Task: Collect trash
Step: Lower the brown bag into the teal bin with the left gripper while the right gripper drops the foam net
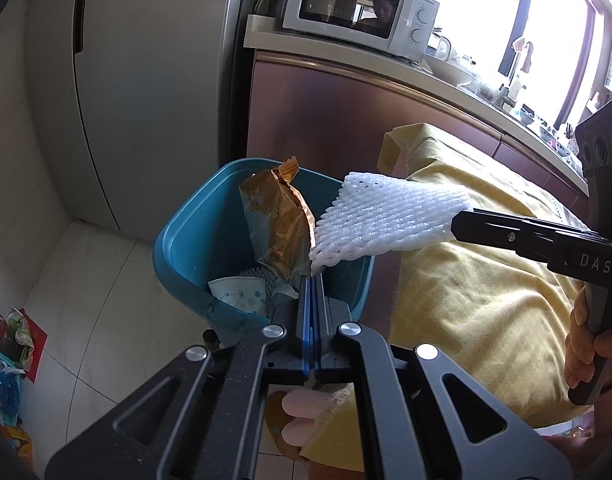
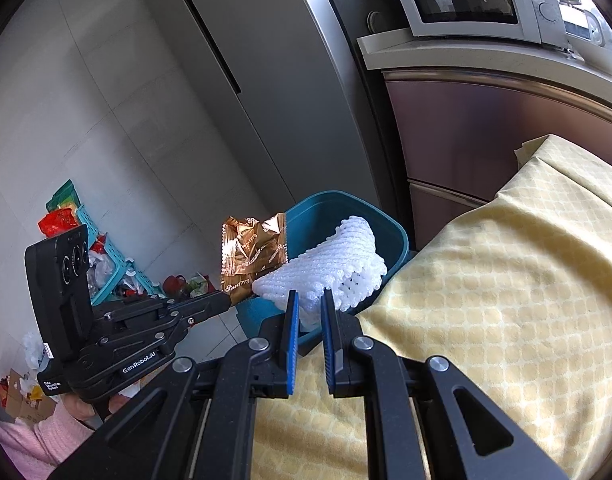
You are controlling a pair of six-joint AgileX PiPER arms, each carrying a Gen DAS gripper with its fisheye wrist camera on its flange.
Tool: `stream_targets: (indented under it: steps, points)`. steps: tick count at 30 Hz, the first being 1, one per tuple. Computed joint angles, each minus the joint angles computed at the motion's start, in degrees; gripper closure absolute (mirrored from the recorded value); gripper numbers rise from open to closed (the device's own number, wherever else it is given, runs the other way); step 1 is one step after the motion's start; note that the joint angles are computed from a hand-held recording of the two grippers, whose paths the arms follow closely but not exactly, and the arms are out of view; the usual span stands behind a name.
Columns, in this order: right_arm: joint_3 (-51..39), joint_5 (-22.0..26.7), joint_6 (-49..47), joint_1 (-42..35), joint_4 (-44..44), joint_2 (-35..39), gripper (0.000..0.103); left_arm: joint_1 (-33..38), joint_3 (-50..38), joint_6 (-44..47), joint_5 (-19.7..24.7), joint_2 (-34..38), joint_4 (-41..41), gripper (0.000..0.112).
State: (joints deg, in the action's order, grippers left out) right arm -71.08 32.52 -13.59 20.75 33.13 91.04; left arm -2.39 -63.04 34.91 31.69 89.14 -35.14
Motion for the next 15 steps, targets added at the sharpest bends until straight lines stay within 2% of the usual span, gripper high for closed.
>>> stream_targets:
  steps: [15]
  points:
    - [-8.30, 4.14, 6.48, 2.48, -7.60, 7.19, 0.093, 0.25, -2.93, -0.44, 0.44, 6.39, -0.96, 0.111]
